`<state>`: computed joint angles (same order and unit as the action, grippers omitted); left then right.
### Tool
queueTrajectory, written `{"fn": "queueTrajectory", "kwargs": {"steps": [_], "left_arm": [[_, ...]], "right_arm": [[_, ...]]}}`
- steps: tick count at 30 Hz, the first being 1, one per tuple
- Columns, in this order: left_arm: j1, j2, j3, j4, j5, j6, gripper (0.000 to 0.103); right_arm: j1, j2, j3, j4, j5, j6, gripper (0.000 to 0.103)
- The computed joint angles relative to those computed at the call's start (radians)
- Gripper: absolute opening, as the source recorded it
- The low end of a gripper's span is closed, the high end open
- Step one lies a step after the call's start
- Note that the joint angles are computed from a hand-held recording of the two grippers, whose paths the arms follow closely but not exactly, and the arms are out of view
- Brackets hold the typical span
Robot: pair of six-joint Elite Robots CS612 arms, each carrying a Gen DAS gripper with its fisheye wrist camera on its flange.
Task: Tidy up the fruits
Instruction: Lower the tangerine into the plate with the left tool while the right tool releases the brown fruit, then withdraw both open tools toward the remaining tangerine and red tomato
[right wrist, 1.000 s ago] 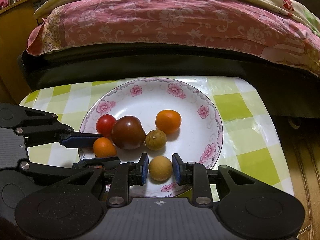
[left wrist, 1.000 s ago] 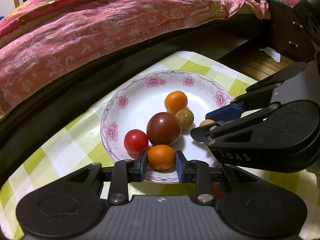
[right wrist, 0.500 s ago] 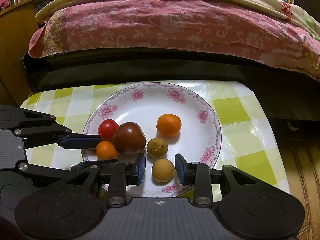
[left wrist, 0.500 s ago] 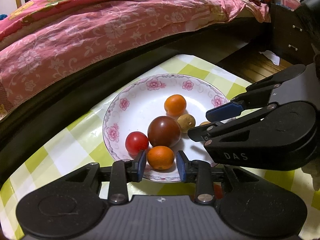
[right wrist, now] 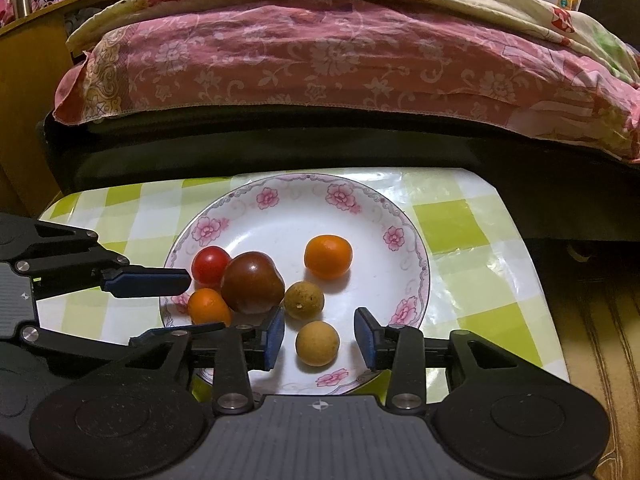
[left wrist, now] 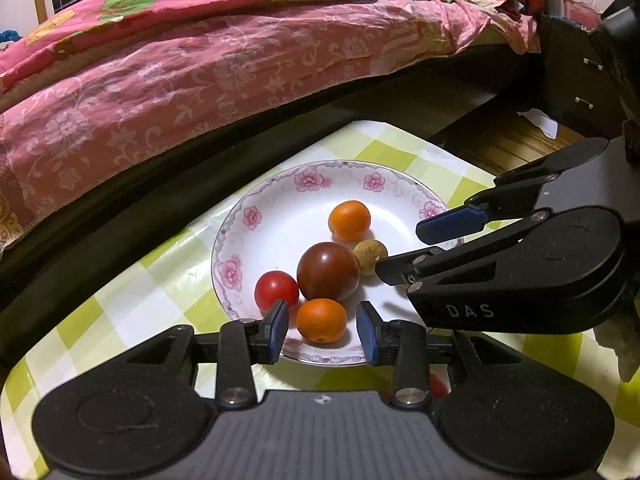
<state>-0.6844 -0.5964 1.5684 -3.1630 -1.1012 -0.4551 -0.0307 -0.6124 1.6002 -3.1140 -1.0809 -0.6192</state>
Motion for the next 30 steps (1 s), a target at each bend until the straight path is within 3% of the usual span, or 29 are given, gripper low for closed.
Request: {"fn": "queueTrajectory", "kwargs": {"steps": [20,30], "left_arm": [[-0.014,-0.028,0.046,-0.044,0.009,0.002,0.046],[-0.032,-0.070,0.128,-0.051,-0.004,-0.017,0.046]], "right_arm": [[-0.009,-0.021,0.033,-0.036,0.019,0.017,0.035],[-0.027,-0.054,0.092,-0.046,0.023,0.025,0.035]]}}
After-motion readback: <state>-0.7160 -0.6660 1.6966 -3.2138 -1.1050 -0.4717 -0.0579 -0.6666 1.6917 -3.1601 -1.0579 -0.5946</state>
